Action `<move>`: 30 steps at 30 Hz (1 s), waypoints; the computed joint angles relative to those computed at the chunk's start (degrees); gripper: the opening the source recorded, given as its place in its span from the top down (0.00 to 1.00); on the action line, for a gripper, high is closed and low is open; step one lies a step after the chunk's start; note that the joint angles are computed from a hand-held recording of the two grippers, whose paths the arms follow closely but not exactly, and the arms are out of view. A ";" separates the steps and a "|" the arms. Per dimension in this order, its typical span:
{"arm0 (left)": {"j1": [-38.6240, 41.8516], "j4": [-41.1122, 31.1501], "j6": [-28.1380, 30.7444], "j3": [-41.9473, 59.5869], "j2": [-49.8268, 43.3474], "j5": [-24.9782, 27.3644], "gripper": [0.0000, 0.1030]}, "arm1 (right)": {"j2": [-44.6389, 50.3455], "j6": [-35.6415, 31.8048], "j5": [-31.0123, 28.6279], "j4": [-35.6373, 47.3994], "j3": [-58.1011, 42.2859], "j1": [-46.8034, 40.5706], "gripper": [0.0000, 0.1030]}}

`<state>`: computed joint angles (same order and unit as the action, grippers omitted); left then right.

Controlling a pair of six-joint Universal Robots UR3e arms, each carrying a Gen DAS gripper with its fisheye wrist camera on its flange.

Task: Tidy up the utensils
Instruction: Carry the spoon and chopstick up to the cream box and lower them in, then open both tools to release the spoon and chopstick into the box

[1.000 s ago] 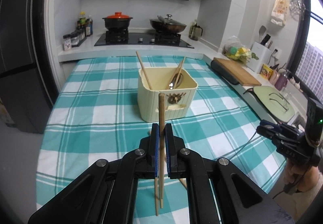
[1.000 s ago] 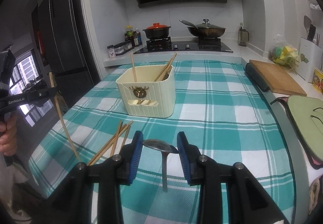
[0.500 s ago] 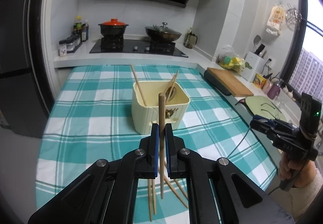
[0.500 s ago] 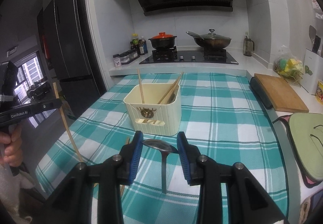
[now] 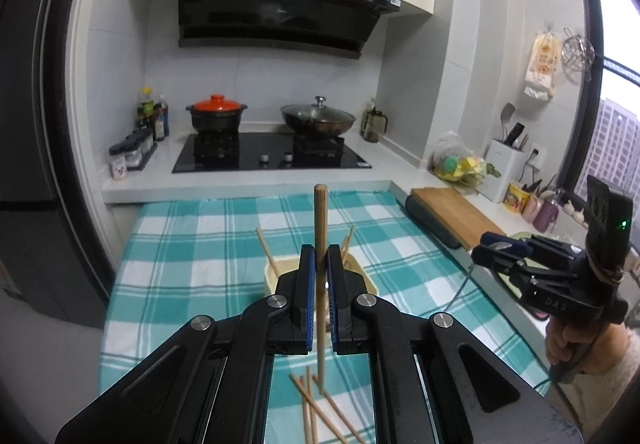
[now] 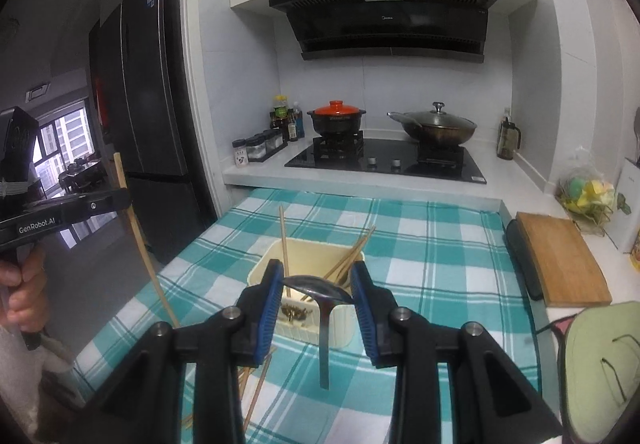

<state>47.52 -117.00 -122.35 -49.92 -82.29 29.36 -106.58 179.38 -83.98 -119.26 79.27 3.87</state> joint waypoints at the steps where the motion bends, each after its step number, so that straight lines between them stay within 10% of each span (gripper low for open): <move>1: -2.47 6.73 -5.40 -0.36 -1.49 0.73 0.96 | 2.53 -0.12 -0.39 0.02 -2.53 0.44 0.66; 10: -21.26 46.96 -35.83 1.97 -17.72 14.87 0.96 | 19.84 -0.58 1.53 -6.11 -17.35 0.52 0.66; 27: -35.60 53.81 -41.45 2.92 -35.54 34.65 0.95 | 34.71 2.46 6.69 -10.75 -9.43 -4.03 0.66; 30: -35.36 53.11 -42.91 2.26 -35.47 34.87 0.77 | 35.71 3.71 4.90 -10.69 -9.51 -3.77 0.65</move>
